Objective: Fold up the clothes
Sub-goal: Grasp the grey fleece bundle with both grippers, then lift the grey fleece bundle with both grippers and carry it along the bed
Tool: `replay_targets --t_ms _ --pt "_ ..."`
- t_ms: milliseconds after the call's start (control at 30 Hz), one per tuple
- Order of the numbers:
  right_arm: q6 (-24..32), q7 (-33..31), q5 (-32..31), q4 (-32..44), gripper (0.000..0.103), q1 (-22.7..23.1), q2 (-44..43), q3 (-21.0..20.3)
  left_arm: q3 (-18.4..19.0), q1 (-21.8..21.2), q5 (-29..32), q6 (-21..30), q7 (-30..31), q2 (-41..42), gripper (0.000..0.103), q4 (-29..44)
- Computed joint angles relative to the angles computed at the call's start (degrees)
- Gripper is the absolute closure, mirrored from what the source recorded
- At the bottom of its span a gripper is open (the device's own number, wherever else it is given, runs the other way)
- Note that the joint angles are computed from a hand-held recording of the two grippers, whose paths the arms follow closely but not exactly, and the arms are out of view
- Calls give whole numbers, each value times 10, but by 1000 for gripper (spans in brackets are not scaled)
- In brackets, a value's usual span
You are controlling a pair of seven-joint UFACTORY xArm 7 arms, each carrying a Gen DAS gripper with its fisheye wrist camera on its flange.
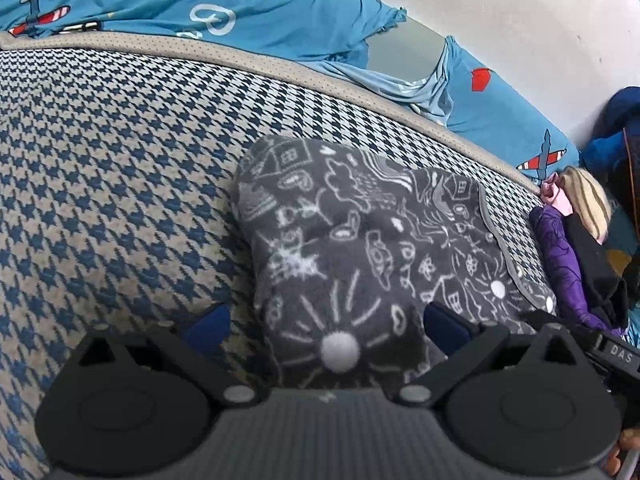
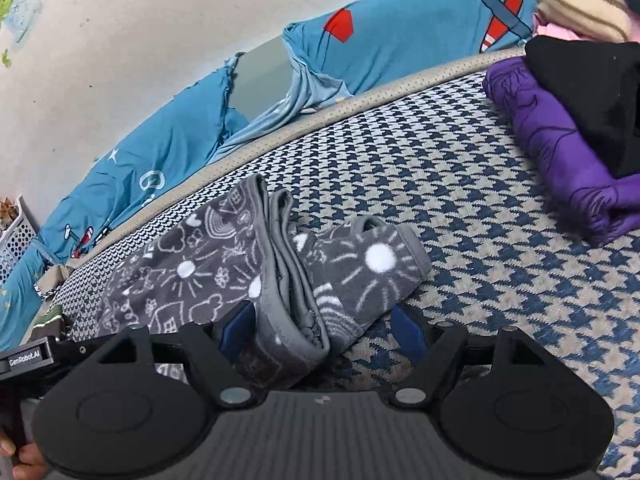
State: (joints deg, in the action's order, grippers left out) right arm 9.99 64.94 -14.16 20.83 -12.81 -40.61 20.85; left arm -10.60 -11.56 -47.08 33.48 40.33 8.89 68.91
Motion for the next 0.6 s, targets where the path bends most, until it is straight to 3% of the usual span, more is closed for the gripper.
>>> replay_targets --t_ms 267,600 --pt "-63 27 22 -3 29 -21 48 6 -8 2 -4 9 -4 30 0 19" --pt "-89 53 3 23 24 -110 76 96 -25 5 -27 3 4 61 0 44"
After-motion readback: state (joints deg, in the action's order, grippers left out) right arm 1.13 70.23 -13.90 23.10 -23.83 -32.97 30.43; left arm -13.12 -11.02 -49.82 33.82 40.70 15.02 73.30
